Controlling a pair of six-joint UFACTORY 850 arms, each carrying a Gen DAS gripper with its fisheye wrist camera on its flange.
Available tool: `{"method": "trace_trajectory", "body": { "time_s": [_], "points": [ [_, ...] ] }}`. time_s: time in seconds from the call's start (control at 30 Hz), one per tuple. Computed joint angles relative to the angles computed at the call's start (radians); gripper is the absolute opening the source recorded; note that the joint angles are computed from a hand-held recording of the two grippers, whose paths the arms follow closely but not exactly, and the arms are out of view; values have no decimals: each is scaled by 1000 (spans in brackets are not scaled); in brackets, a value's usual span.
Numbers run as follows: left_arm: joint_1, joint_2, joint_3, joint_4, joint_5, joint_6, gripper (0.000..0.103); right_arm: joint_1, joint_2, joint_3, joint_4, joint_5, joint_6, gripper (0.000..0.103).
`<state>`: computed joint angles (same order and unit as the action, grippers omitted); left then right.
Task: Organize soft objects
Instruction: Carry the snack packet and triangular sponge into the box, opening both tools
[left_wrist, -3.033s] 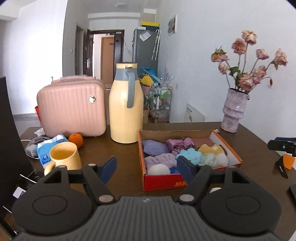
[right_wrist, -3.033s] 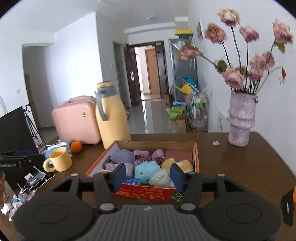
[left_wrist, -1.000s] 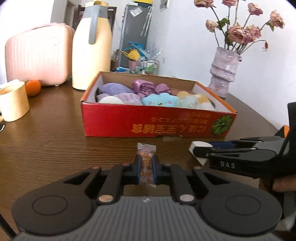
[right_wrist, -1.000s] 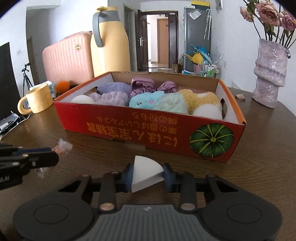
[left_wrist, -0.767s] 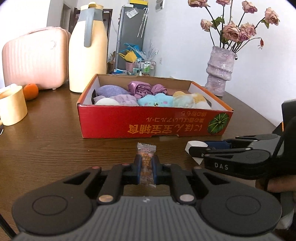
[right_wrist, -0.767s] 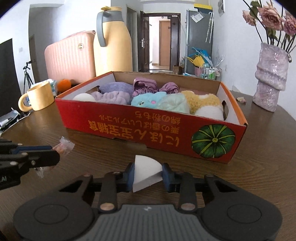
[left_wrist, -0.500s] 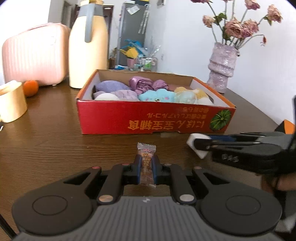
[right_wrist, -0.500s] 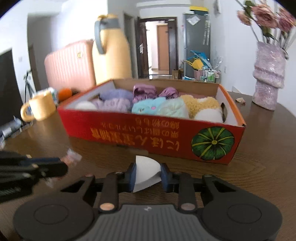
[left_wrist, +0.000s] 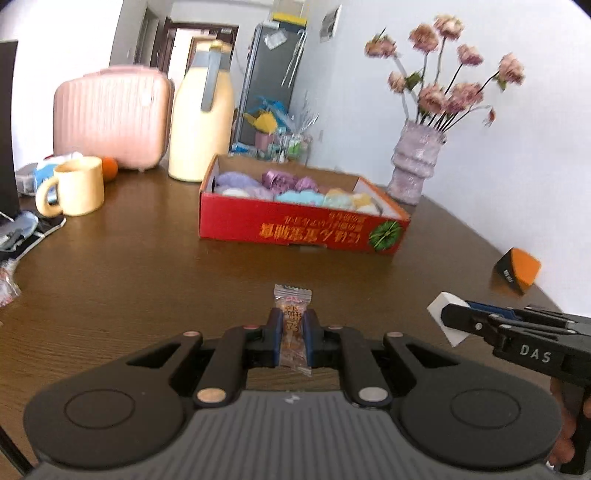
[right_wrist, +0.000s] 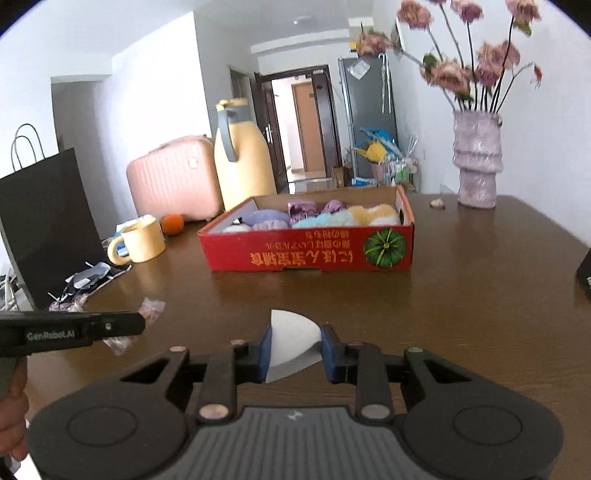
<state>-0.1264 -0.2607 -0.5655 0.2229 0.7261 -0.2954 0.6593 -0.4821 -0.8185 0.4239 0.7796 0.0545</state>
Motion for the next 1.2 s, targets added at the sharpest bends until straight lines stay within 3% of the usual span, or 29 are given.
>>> {"method": "trace_trajectory", "body": {
  "time_s": [0.27,0.43,0.57,0.7,0.93,1.0,1.07,1.17,1.2],
  "points": [
    [-4,59,54,2,35,0,12,34,33,22,16,28,-24,28],
    [12,41,10,60,25,-52,12,-1,27,-3,-104,-3,60,28],
    [33,-9,-120,180,-6,-140,12,-52,5,-83,-201,-48,78,28],
    [40,-123,-351,308,-120,-266,12,-132,-80,-277,-322,-167,140,28],
    [36,-448,-893,880,-354,-873,12,-202,-372,-780,-344,-520,133,28],
    [29,-541,-1031,1082,-383,-1083,12,-212,-467,-929,-320,-623,110,28],
    [28,-642,-1172,1277,-361,-1292,12,-220,-548,-1050,-143,-699,-69,29],
    [19,-769,-1370,1551,-350,-1594,14,-225,-631,-1157,163,-749,-383,34],
    [21,-813,-1438,1608,-316,-1644,19,-225,-650,-1181,264,-748,-488,36]
  ]
}}
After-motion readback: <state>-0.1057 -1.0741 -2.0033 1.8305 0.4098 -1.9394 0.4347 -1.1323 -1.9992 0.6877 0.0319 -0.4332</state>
